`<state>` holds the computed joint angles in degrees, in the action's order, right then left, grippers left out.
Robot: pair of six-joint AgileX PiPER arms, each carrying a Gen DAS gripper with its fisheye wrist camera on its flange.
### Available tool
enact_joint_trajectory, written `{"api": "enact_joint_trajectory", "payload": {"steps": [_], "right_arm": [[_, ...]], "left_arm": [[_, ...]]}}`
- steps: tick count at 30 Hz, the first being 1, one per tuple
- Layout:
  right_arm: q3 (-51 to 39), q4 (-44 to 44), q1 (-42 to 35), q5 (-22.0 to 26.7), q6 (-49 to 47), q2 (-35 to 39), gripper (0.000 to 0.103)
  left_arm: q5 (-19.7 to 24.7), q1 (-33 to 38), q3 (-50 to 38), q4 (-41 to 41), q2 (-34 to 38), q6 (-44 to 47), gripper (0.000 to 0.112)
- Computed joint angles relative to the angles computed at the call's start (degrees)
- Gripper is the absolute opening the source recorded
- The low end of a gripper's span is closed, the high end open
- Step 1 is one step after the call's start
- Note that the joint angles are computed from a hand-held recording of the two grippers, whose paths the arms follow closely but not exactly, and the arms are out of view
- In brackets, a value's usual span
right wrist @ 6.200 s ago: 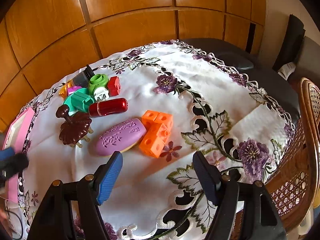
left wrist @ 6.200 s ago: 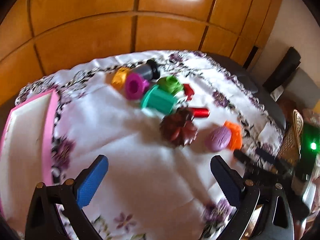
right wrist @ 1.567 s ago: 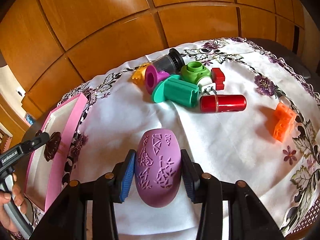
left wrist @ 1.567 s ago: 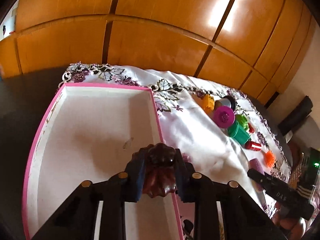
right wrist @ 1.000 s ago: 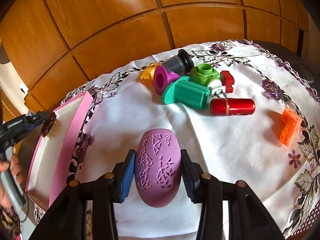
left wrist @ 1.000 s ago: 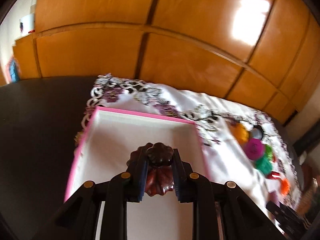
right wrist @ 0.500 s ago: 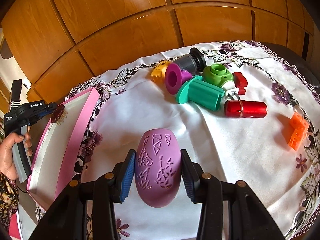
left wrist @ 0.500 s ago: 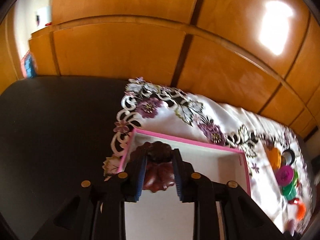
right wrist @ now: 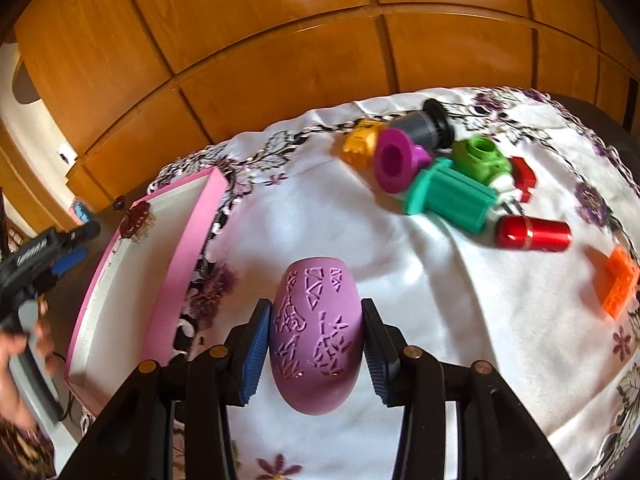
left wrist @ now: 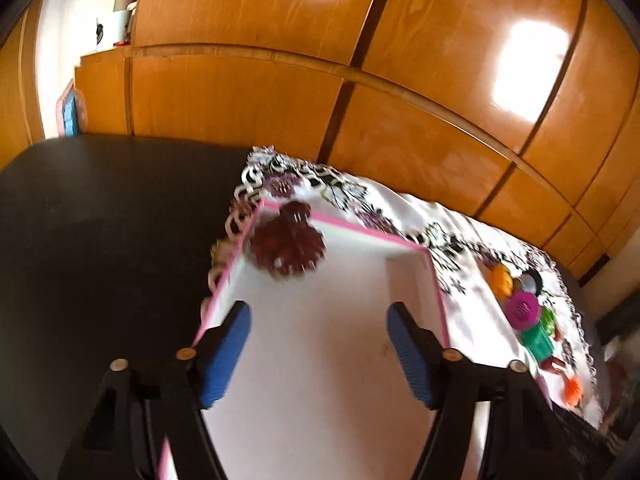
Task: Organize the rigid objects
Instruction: 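Lower the purple oval block into the pink box and open the right tool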
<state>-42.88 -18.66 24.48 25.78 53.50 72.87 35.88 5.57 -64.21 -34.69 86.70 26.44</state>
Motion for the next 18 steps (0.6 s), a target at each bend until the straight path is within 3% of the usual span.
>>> {"api": "enact_joint_trajectory", "payload": {"steps": [6, 15, 18], "right_arm": [[-5.37, 15.38, -1.11, -1.17, -16.05, 5.94, 0.043], [-18.58, 19.96, 0.59, 1.64, -24.66, 15.32, 0.043], [-24.48, 21.55, 1.31, 3.45, -27.75, 19.40, 0.043]], "left_arm": [[-2.91, -0.94, 7.52, 0.72, -6.15, 1.28, 0.091], [-5.01, -1.51, 11.84, 11.04, -9.57, -7.25, 0.099], [-3.91, -0.82, 12.24, 12.14, -9.85, -7.84, 0.100]]}}
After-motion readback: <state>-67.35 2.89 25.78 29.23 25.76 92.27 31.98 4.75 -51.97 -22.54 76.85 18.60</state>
